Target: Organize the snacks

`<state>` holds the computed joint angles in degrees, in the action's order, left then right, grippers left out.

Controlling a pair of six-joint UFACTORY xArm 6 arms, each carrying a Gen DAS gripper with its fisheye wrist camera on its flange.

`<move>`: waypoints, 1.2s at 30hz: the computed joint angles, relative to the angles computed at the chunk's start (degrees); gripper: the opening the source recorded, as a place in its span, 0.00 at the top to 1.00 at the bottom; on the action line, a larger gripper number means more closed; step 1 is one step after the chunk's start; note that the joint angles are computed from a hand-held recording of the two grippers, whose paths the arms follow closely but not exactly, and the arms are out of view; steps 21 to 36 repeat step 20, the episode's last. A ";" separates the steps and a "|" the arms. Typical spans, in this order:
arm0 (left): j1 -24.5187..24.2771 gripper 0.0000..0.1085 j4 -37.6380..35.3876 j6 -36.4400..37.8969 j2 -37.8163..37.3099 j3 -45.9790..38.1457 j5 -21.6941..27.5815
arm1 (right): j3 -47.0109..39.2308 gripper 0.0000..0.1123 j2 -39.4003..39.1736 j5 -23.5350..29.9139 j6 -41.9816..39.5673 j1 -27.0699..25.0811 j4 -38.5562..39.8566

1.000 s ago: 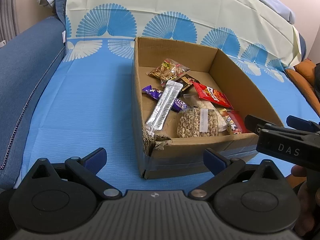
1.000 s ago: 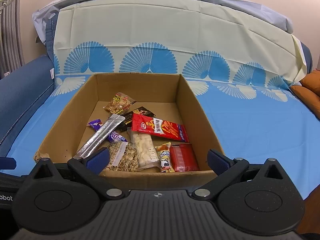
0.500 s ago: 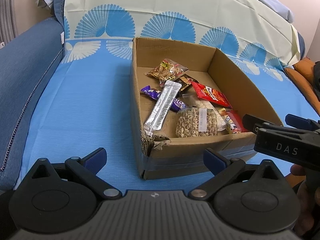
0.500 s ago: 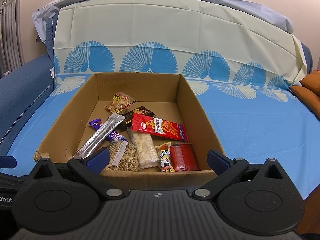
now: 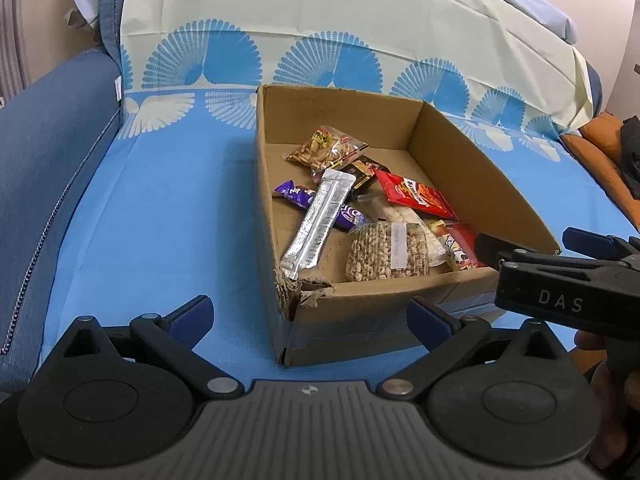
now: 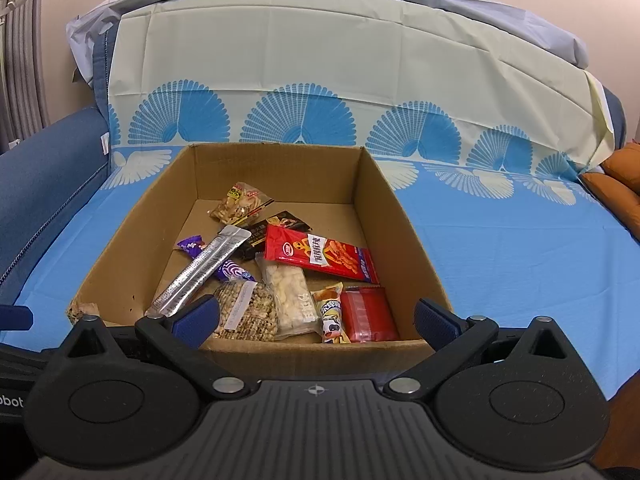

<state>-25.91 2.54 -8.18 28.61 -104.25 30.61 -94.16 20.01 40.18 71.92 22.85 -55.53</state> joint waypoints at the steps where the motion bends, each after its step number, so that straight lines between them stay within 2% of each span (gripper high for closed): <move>1: -0.03 0.05 -0.09 0.13 0.08 -0.07 -0.09 | -0.04 0.09 0.05 0.02 -0.06 0.01 -0.03; 13: -0.14 0.05 -1.31 1.56 1.90 -2.27 -0.90 | -0.36 0.09 0.35 0.18 0.30 -0.36 0.46; 20: 0.09 0.05 -3.80 6.17 2.34 -2.72 -3.14 | -0.27 0.09 0.21 -0.56 1.54 -0.96 1.03; 36: 0.09 0.05 -3.80 6.17 2.34 -2.72 -3.14 | -0.27 0.09 0.21 -0.56 1.54 -0.96 1.03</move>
